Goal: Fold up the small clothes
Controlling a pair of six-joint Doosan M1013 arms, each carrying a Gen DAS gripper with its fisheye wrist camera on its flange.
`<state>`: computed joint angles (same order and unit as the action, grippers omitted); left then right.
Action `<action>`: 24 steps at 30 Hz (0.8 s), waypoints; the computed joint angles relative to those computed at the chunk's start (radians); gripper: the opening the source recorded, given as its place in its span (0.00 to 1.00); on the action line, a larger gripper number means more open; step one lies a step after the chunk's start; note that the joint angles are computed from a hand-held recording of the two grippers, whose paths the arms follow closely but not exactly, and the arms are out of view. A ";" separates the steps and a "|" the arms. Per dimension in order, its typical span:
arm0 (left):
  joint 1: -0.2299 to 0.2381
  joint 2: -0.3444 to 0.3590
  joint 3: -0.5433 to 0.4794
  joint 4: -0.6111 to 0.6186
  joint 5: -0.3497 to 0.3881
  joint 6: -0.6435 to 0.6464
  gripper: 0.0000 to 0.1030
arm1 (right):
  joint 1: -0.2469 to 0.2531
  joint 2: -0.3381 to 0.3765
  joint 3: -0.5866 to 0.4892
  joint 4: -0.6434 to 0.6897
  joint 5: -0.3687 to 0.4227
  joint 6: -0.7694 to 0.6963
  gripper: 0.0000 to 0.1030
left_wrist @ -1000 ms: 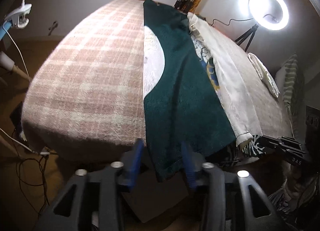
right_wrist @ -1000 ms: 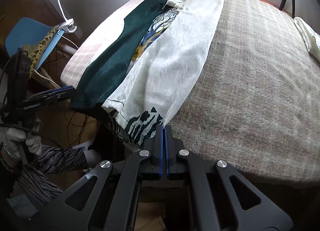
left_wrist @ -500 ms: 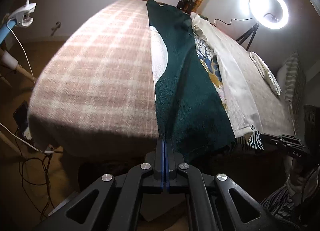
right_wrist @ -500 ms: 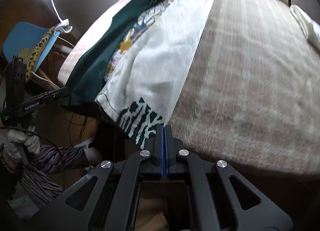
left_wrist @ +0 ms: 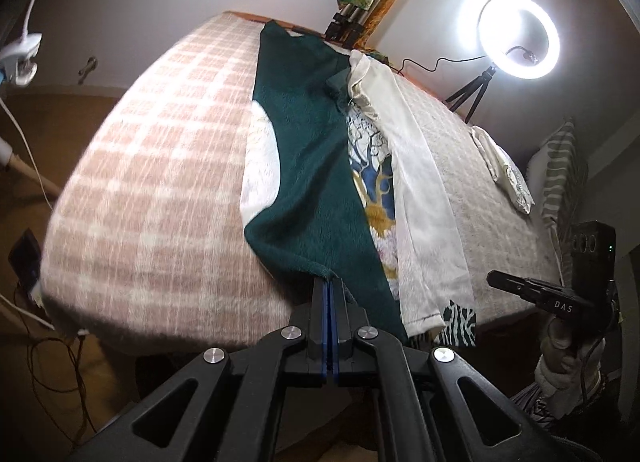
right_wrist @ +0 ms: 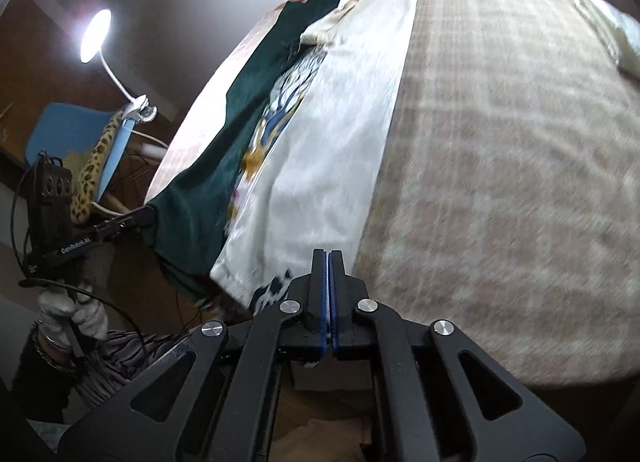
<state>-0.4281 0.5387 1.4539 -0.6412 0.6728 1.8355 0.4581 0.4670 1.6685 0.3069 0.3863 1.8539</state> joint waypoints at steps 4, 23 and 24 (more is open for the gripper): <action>0.002 0.002 0.003 -0.019 0.022 0.018 0.00 | -0.020 -0.003 0.014 0.265 0.044 -0.228 0.11; -0.017 -0.005 0.034 0.079 0.002 -0.005 0.00 | 0.051 0.025 -0.002 -0.182 0.049 0.037 0.03; -0.015 -0.005 0.031 0.071 0.003 -0.002 0.00 | 0.041 0.022 0.004 -0.115 0.038 -0.002 0.02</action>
